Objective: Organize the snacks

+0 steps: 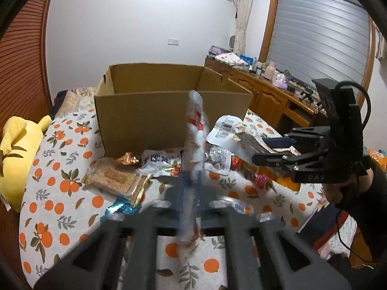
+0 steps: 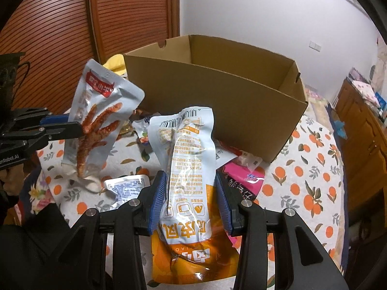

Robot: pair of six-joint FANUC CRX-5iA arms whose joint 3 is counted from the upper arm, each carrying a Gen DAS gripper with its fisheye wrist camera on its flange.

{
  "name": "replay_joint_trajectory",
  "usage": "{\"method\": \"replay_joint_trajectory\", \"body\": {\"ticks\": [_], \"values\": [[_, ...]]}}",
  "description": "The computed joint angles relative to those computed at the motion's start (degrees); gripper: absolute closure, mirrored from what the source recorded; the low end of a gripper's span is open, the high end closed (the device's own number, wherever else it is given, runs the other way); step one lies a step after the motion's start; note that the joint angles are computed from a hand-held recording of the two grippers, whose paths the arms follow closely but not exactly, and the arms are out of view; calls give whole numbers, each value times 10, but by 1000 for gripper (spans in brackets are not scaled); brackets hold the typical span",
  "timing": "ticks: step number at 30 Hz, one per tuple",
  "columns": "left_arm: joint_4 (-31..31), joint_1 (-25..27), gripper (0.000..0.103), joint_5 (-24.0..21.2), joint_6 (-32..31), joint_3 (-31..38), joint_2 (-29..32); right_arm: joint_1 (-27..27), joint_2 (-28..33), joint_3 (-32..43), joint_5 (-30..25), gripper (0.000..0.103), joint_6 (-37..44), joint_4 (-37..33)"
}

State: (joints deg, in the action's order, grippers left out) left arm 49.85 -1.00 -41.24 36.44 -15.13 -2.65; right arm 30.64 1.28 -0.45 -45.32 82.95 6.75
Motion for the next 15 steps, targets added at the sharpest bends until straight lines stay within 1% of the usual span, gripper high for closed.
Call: {"method": "replay_joint_trajectory", "body": {"ticks": [1, 4, 5, 7, 9, 10, 11, 13, 14, 15], "values": [[7, 0, 103, -1, -5, 1, 1, 0, -1, 0, 2, 63, -1, 1], [-18, -2, 103, -4, 8, 18, 11, 0, 0, 2, 2, 63, -1, 2], [-22, -2, 103, -10, 14, 22, 16, 4, 1, -3, 3, 62, -9, 15], [-16, 0, 103, -28, 19, 28, 26, 1, 4, 2, -1, 63, 0, 0], [-45, -2, 103, -25, 40, 35, 32, 4, 7, -6, 1, 63, -20, 22], [-57, -3, 103, -22, 52, 36, 34, 3, 8, -6, 2, 63, -20, 20], [-70, -2, 98, -23, 63, 39, 35, 0, 10, -3, 0, 63, -15, 11], [-102, -5, 81, -26, 76, 44, 34, 0, 11, -6, 1, 63, -20, 17], [-110, -6, 64, -27, 82, 44, 33, 0, 11, -7, 1, 63, -21, 17], [-122, -7, 59, -34, 92, 48, 36, 0, 11, -7, 0, 63, -20, 14]]}}
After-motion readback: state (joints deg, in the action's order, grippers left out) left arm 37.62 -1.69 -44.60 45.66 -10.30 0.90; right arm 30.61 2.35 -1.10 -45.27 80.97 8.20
